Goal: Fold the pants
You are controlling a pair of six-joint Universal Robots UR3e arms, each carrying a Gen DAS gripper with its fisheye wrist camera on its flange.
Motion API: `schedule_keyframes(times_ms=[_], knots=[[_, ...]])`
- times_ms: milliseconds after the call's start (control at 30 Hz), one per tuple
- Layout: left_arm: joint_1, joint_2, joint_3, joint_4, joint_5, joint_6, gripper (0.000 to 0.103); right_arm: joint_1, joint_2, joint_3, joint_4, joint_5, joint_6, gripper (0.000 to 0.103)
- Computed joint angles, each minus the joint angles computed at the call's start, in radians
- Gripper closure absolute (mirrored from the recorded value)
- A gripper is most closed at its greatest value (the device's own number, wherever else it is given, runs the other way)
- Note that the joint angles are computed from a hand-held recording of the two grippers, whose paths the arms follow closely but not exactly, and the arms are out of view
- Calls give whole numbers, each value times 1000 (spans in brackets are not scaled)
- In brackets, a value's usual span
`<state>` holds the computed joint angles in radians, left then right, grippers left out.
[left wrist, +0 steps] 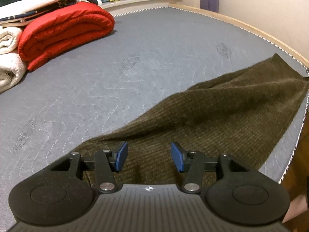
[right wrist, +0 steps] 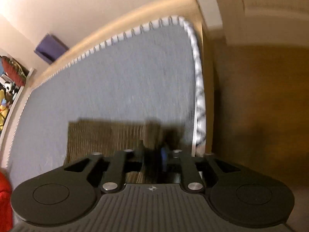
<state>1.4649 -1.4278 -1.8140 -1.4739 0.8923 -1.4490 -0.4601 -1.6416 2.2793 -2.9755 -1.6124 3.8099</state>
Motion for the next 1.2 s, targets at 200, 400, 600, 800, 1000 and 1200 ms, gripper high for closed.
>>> schedule_keyframes(times_ms=[200,400,600,800,1000,1200], knots=[[-28,-31,-7,24,99,25,43,28,90,-33,-193,182,-77,45],[-64,-27,-133,163,302,121,39,161,372,-336,-25,386,-240,37],[-36,-46,-75,83,329,165,39,283,565,-605,122,313,-207,27],[3,0,-132,101,329,274,39,427,694,-868,295,73,-210,33],[6,-15,-111,79,325,287,39,537,774,-1033,419,-158,-287,93],[1,-18,-113,84,312,281,38,466,717,-926,229,-128,-218,102]])
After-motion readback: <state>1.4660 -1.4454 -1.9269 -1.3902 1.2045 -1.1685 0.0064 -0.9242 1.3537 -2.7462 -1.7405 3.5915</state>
